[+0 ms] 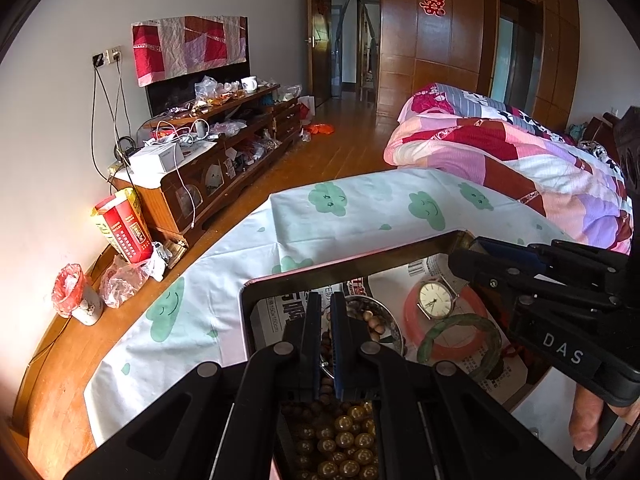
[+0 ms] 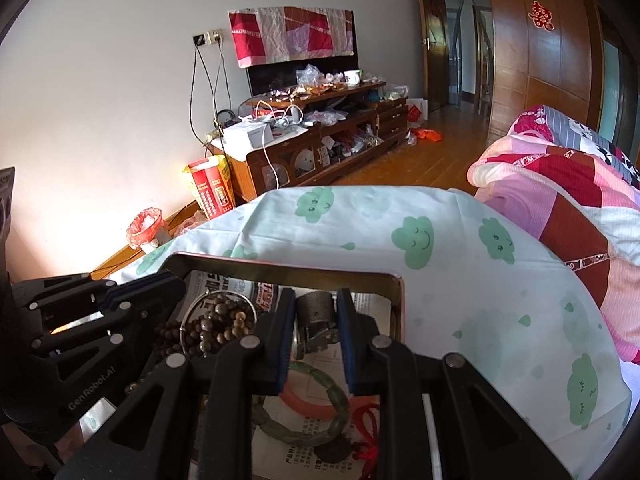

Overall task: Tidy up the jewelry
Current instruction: 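Lower both tools into the tin and open them to release the watch and bangle, then withdraw both tools and move them toward the pearl strand and silver ring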

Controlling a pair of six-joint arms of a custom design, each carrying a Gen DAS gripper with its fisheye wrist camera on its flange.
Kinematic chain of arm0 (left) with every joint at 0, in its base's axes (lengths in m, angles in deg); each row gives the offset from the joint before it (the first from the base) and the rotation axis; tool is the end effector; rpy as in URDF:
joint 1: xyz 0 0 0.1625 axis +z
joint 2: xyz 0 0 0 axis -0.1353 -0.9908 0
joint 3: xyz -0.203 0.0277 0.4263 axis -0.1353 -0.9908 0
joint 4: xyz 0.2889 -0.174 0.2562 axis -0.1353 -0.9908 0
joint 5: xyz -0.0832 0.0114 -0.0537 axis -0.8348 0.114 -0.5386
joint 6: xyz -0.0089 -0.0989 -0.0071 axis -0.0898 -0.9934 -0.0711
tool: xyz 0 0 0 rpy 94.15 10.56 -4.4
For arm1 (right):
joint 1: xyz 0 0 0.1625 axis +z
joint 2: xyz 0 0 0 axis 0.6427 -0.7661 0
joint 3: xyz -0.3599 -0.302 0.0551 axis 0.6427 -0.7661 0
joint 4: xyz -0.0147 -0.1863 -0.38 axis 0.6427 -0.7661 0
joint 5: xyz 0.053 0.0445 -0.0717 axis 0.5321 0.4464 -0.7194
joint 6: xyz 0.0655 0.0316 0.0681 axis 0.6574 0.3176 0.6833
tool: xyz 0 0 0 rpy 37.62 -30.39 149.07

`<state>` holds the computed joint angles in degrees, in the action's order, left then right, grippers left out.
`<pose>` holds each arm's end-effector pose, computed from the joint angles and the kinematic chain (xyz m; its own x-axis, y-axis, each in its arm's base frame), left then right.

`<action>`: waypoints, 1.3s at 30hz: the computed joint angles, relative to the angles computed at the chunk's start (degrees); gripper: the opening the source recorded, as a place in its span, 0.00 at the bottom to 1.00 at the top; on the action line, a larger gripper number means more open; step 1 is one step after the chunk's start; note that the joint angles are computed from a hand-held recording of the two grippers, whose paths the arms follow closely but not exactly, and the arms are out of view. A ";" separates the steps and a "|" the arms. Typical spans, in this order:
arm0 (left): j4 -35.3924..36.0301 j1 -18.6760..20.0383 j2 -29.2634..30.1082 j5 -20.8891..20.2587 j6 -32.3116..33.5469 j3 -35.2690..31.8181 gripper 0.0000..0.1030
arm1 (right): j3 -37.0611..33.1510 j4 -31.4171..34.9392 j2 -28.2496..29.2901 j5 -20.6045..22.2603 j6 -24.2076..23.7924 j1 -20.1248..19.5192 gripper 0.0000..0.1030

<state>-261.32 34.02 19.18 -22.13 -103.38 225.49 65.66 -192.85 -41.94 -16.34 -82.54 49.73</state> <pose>-0.1870 -0.3397 0.0374 -0.7100 -0.0720 -0.7005 0.4900 0.6639 -0.5649 0.1209 -0.4188 0.0932 -0.6617 -0.5694 0.4878 -0.7420 0.5906 -0.3172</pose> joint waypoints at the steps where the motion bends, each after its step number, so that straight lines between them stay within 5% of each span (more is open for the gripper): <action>1: 0.15 0.07 -0.12 -0.04 -0.01 -0.21 0.04 | 0.04 -0.31 0.02 0.16 0.10 -0.14 0.25; 5: 6.64 -0.16 -1.85 0.05 -4.19 -1.02 0.13 | 0.27 -1.67 0.10 0.37 0.91 -0.58 0.49; 7: 7.66 -0.70 -2.17 0.35 -5.55 -0.74 0.48 | 0.63 -2.98 0.05 0.03 0.92 -0.80 0.50; 9: 10.18 -2.28 -2.47 2.11 -8.88 -0.03 0.66 | 0.98 -3.40 -0.43 -0.13 1.40 -1.18 0.50; 27: 15.41 -6.63 -4.92 -0.05 -14.96 1.95 0.67 | 6.93 -7.75 -4.09 1.42 2.39 -3.98 0.69; 35: 32.38 -15.75 -9.34 -4.07 -32.40 4.61 0.67 | 11.74 -12.01 -4.60 1.42 0.77 -6.56 0.75; 39: 34.55 -20.67 -8.00 -8.15 -37.57 5.65 0.67 | 14.82 -16.63 -3.04 0.76 -1.47 -9.15 0.75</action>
